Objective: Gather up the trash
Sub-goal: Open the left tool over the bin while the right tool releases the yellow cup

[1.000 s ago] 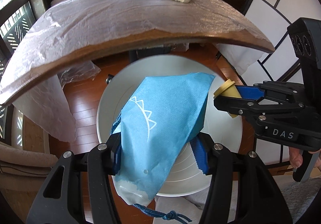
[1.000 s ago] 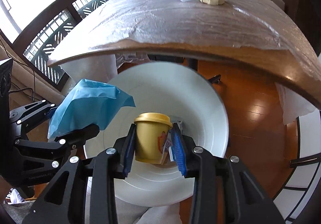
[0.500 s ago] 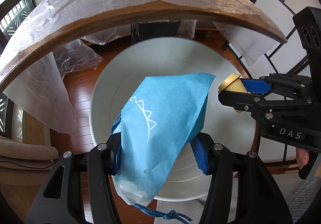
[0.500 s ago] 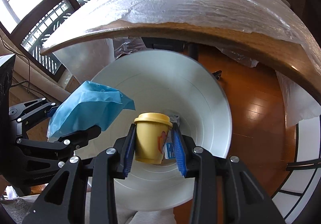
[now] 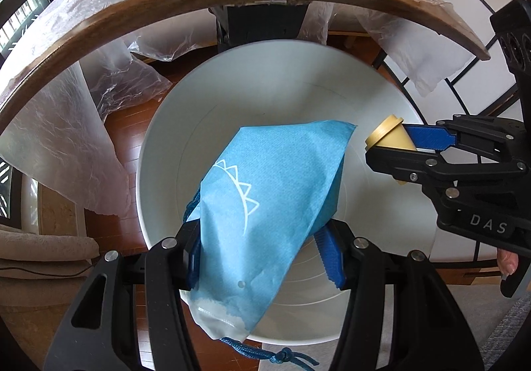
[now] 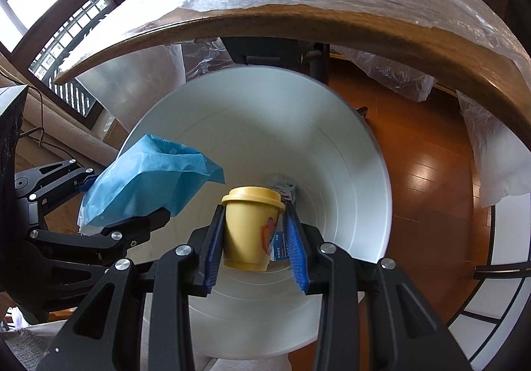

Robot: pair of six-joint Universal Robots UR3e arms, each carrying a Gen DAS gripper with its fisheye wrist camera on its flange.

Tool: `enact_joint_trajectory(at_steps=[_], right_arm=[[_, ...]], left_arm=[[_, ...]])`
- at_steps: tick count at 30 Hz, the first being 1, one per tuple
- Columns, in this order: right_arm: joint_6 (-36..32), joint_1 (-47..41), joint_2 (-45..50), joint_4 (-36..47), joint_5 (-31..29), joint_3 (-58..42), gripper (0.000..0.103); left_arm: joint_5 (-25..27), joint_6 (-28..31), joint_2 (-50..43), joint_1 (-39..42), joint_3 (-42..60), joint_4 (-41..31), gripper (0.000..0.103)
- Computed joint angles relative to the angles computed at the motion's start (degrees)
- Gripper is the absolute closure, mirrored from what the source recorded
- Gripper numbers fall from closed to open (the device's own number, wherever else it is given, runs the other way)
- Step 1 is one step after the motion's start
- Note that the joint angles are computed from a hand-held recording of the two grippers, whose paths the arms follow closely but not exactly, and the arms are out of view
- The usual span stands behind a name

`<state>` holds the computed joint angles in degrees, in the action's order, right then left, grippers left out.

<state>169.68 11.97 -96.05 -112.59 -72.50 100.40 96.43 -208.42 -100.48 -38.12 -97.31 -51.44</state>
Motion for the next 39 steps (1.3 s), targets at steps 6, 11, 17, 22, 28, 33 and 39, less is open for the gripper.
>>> enact_joint_trajectory(at_steps=[6, 11, 17, 22, 28, 33, 39], right_arm=[[0.96, 0.98, 1.15, -0.69, -0.58, -0.77, 0.068], [1.13, 1.14, 1.33, -0.83, -0.81, -0.89, 0.068], [1.91, 1.63, 1.78, -0.99, -1.37, -1.13, 0.068], [2.48, 1.72, 1.93, -1.43, -1.78, -0.95, 0.068], [2.8, 1.83, 2.28, -1.36, -2.24, -1.17, 0.068], [3.12, 2.09, 2.14, -1.63, -2.86, -1.07, 0.068], [2.99, 1.96, 1.56, -1.4, -2.89, -0.96, 0.067]], left_arm=[[-0.09, 0.63, -0.07, 0.91, -0.28, -0.29, 0.046], [-0.07, 1.12, 0.05, 1.38, -0.33, -0.47, 0.046], [-0.18, 1.59, 0.14, 1.58, -0.36, -0.66, 0.046], [-0.39, 1.64, 0.22, 1.71, -0.18, -1.05, 0.046], [-0.65, 2.46, 0.47, 2.03, -0.32, -1.13, 0.046], [-0.69, 2.66, 0.53, 2.21, -0.07, -1.17, 0.043], [-0.4, 2.84, 0.97, 2.25, -0.29, -1.17, 0.036]])
